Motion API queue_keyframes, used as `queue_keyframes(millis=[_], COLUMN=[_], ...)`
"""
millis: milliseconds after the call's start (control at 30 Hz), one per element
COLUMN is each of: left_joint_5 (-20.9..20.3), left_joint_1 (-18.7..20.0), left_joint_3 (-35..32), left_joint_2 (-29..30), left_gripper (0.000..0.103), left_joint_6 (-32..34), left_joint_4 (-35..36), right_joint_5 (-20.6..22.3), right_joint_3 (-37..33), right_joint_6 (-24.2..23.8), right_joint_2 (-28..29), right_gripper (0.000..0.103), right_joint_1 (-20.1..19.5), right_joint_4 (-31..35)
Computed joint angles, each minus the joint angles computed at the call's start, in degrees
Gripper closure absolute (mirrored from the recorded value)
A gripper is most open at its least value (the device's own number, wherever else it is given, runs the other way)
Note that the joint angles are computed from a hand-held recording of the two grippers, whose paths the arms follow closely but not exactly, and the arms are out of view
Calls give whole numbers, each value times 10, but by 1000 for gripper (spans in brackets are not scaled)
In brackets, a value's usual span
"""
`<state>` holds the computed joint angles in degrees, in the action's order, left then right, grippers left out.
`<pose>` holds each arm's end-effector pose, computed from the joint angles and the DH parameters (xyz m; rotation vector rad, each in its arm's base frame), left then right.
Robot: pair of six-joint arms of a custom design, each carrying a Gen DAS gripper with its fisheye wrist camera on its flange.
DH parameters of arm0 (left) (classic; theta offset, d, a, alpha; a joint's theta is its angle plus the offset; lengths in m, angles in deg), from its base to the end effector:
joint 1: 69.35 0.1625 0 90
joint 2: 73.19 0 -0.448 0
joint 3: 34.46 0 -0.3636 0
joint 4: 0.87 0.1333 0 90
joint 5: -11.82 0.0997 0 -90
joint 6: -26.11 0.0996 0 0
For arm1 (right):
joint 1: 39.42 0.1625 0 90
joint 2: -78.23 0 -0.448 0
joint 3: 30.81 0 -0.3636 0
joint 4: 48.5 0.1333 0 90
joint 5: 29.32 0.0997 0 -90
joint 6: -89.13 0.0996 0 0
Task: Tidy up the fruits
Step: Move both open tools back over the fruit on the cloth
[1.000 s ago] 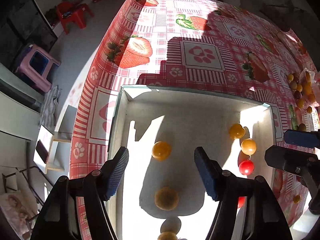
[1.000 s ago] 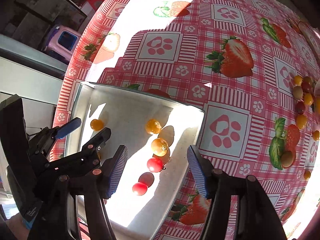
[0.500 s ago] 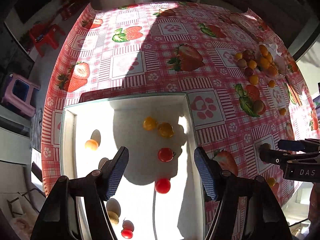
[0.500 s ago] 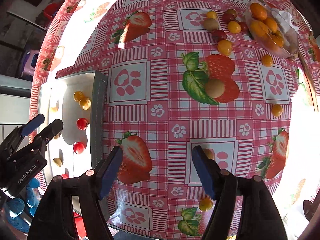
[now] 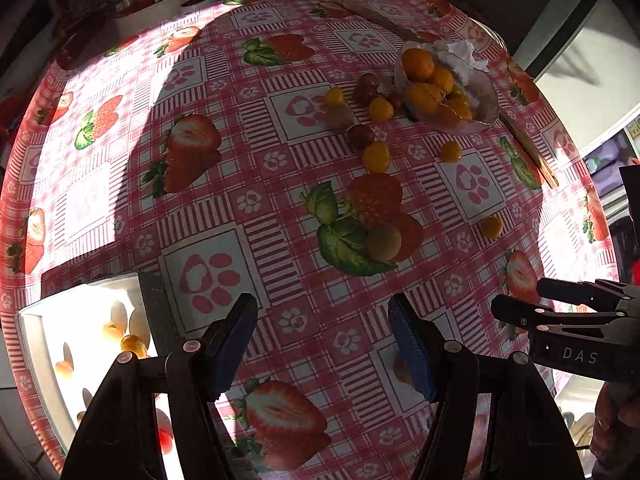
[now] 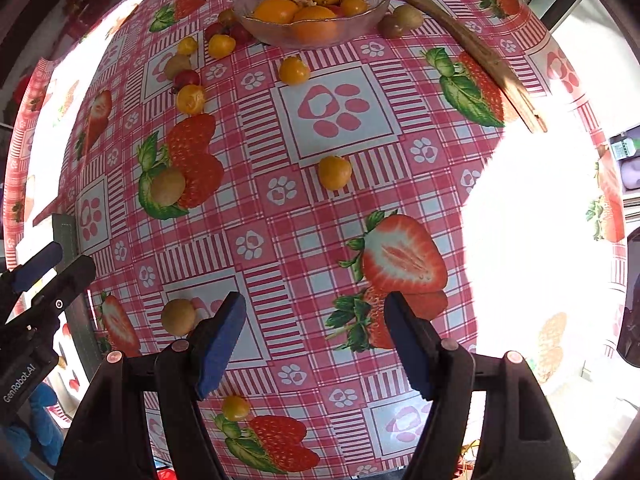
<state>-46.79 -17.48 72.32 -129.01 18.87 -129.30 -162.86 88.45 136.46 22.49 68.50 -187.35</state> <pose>-0.1998 -0.5545 0.1461 0.7563 2.4415 -0.0181 0.2131 -0.4487 0.1122 -0.4815 -2.3125 0.2522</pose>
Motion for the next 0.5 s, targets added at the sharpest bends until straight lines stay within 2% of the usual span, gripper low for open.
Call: queue_keyframes(millis=[167, 500], left_joint_5=[2, 20], left_joint_1=[-1, -2], left_joint_3=[-18, -35], left_joint_2=[38, 83], left_gripper=[34, 34], left_joint_6=[2, -1], left_joint_4=[0, -8], right_joint_5=[-4, -5], right_joint_3=[9, 8], right_joint_6=[-26, -116], right_joint_2=[-15, -29], right_gripper=[28, 28], right_joint_1=[-20, -74], right_joint_4=[-21, -70])
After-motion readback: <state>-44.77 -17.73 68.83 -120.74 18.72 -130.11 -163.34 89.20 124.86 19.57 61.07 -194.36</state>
